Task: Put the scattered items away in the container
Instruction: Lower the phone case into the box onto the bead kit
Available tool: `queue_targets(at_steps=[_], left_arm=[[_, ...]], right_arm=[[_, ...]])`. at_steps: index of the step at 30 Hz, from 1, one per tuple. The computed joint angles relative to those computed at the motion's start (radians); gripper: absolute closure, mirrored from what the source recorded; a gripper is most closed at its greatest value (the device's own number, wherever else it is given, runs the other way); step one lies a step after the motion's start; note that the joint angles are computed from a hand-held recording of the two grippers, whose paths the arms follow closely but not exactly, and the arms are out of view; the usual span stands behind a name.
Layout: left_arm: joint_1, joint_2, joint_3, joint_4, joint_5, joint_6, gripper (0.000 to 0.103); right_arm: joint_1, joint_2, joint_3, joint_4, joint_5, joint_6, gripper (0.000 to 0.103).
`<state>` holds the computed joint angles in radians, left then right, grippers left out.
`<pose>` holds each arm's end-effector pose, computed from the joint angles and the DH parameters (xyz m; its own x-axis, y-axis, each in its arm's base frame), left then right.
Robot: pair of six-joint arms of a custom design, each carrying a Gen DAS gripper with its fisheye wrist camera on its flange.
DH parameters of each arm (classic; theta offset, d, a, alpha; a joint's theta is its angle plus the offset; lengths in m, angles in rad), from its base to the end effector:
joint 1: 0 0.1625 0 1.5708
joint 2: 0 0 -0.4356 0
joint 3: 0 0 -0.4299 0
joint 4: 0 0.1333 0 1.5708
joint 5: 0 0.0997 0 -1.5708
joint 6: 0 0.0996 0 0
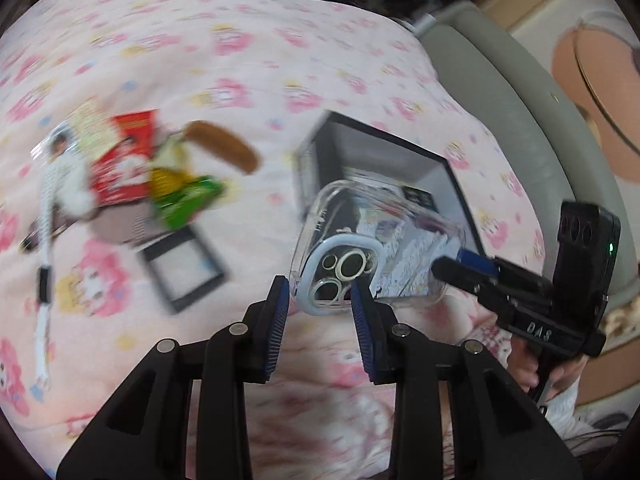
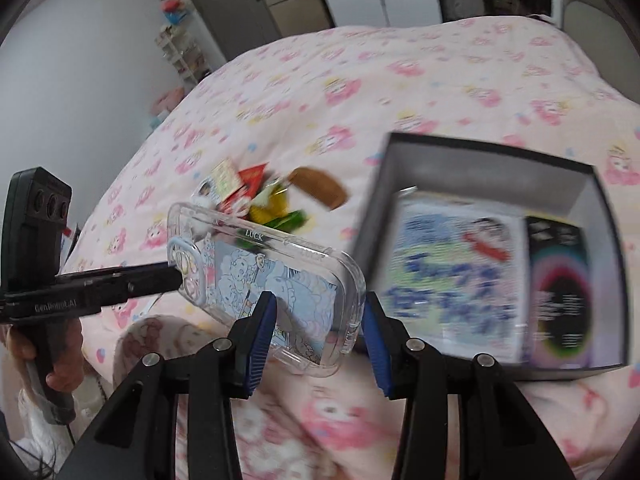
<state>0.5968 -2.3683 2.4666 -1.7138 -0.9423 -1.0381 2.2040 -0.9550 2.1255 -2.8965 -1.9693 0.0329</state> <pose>-0.0736 -0.2819 0.3485 -0.9537 -0.1513 -0.2598 0.0093 0.8488 -0.5287 0.3910 -0.3727 0.0469 -0.7973 -0.4705 0.3781 -0.5587 0.8124 -0.1671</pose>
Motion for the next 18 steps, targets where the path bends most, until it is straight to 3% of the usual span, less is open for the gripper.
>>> queue_targets(at_steps=[6, 9, 13, 18], left_arm=[[0.138, 0.418, -0.057, -0.436, -0.081, 0.271, 0.072], [0.220, 0.603, -0.124, -0.567, -0.140, 0.372, 0.072], [0.308, 0.770, -0.193, -0.623, -0.207, 0.434, 0.072], [0.306, 0.839, -0.193, -0.543, -0.171, 0.435, 0.068]], right_arm=[[-0.098, -0.108, 0.018, 0.009, -0.098, -0.092, 0.063], [-0.163, -0.127, 0.005, 0.028, -0.115, -0.103, 0.062], [-0.237, -0.132, 0.009, 0.037, -0.116, -0.095, 0.062], [-0.304, -0.110, -0.012, 0.157, -0.085, -0.042, 0.062]])
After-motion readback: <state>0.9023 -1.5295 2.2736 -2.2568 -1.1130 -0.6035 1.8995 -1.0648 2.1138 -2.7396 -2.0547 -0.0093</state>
